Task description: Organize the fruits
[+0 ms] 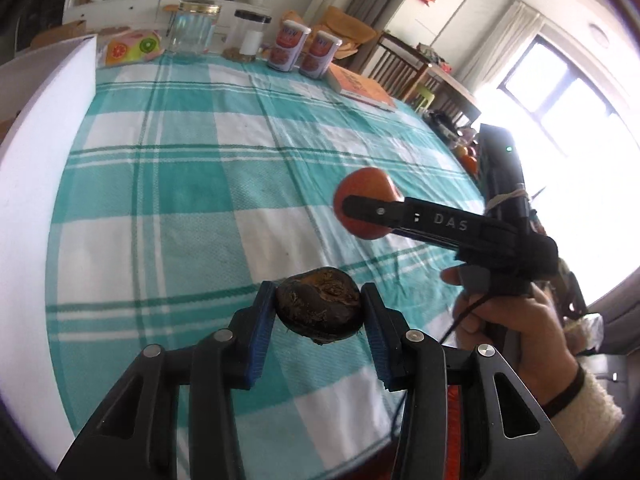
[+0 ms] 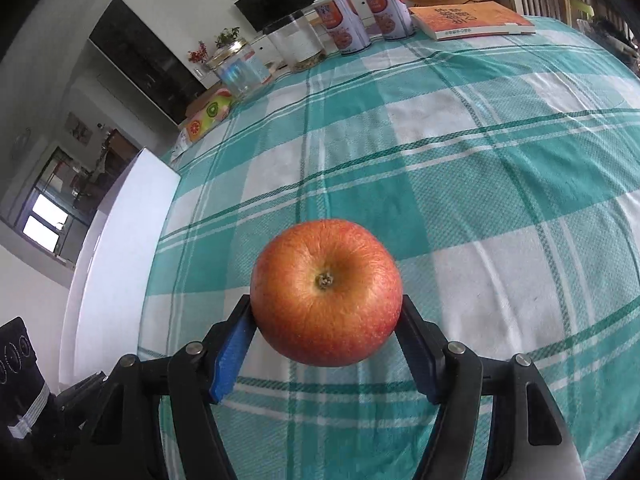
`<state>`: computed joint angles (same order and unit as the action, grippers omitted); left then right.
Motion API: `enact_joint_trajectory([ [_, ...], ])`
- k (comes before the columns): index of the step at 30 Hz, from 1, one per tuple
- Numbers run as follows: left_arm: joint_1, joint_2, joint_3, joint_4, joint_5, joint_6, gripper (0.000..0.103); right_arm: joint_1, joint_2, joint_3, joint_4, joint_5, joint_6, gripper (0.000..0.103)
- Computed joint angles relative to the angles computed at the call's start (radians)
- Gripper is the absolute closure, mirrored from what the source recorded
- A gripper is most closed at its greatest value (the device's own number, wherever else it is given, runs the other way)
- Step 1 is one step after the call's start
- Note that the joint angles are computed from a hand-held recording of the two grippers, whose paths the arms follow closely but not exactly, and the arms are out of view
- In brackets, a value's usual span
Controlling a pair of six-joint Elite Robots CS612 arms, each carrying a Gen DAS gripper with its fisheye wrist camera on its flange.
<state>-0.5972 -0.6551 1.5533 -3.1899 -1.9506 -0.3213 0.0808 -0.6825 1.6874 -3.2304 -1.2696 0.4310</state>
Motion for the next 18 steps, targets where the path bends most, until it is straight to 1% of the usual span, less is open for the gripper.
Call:
enact_joint_trajectory([
  [2,0.022,-0.042,0.055,-0.051,-0.068,-0.044,0.059,0.025,-0.010,-0.015,-0.002,0.051,-0.026,0.035],
  [3,0.035,-0.060,0.077,-0.087,-0.085,-0.065,0.059,0.040,-0.014,-0.030,0.003,0.071,-0.047,0.035],
  [4,0.047,-0.079,0.098,-0.127,-0.083,-0.088,0.059,0.058,-0.018,-0.049,0.009,0.089,-0.075,0.035],
  [6,0.075,-0.110,0.130,-0.197,-0.035,-0.138,0.059,0.095,-0.020,-0.097,0.034,0.123,-0.133,0.035],
  [8,0.111,-0.129,0.141,-0.225,0.029,-0.189,0.059,0.132,-0.015,-0.156,0.075,0.156,-0.195,0.034],
  [9,0.127,-0.133,0.141,-0.227,0.074,-0.211,0.058,0.151,-0.009,-0.189,0.105,0.168,-0.228,0.034],
  [11,0.151,-0.136,0.131,-0.184,0.196,-0.244,0.058,0.186,0.011,-0.262,0.179,0.175,-0.292,0.034],
  [13,0.175,-0.120,0.100,-0.109,0.280,-0.273,0.058,0.221,0.036,-0.340,0.268,0.144,-0.365,0.034],
  [14,0.185,-0.107,0.080,-0.062,0.311,-0.292,0.058,0.236,0.051,-0.379,0.317,0.128,-0.396,0.034],
  [16,0.205,-0.074,0.030,0.037,0.338,-0.320,0.058,0.261,0.085,-0.461,0.432,0.102,-0.451,0.034],
  [18,0.219,-0.040,-0.019,0.138,0.357,-0.336,0.058,0.288,0.121,-0.535,0.519,0.029,-0.509,0.034],
])
